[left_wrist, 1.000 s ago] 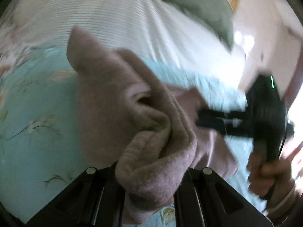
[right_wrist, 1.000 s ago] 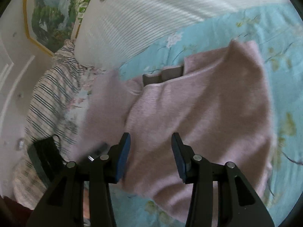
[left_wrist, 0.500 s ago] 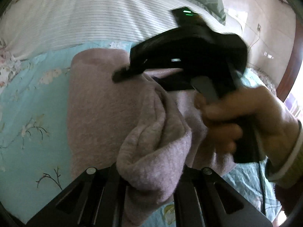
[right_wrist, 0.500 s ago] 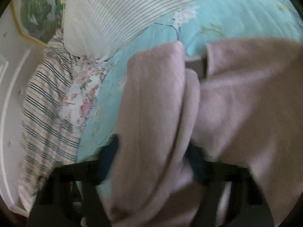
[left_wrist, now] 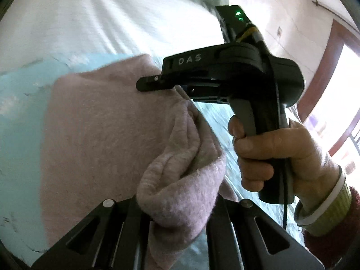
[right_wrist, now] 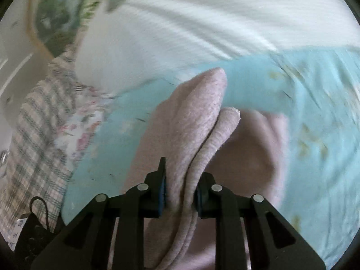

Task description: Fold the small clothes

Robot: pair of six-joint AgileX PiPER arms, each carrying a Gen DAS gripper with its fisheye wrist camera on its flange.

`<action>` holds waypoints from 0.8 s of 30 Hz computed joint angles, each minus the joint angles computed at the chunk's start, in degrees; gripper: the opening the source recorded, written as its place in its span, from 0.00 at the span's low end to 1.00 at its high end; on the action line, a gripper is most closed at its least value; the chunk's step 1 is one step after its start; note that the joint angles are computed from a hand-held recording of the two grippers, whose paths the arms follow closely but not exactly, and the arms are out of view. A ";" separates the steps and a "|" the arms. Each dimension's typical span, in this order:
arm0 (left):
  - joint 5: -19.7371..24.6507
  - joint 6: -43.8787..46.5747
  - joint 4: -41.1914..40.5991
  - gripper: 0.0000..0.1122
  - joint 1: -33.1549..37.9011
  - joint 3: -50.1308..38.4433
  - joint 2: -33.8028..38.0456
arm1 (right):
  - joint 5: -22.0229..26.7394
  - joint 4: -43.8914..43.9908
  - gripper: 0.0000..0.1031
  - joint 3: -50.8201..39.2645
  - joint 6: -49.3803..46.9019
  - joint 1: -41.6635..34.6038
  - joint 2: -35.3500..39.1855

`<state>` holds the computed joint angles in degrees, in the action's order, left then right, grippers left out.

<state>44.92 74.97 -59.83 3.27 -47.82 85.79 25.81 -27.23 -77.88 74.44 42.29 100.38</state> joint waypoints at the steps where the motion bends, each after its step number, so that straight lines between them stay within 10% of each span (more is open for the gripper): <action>1: -0.96 -0.26 0.15 0.05 -1.24 0.43 0.31 | -1.48 -0.06 0.22 2.94 1.51 -0.68 -0.60; 9: -3.21 -1.80 1.27 0.07 -5.12 -0.14 -0.09 | -6.63 -13.83 0.21 9.50 16.87 -0.17 -4.17; 14: -1.31 -4.74 5.08 0.15 -3.30 -1.16 2.85 | -8.27 -5.28 0.29 11.23 10.74 -2.06 -2.80; 20: 12.68 -0.31 4.88 0.77 10.11 -3.16 3.24 | -2.83 -24.06 0.66 14.69 31.49 3.34 -8.26; 24: 20.34 2.07 4.78 0.80 19.45 -6.06 5.32 | 1.75 -25.19 0.80 15.63 33.21 6.86 -10.70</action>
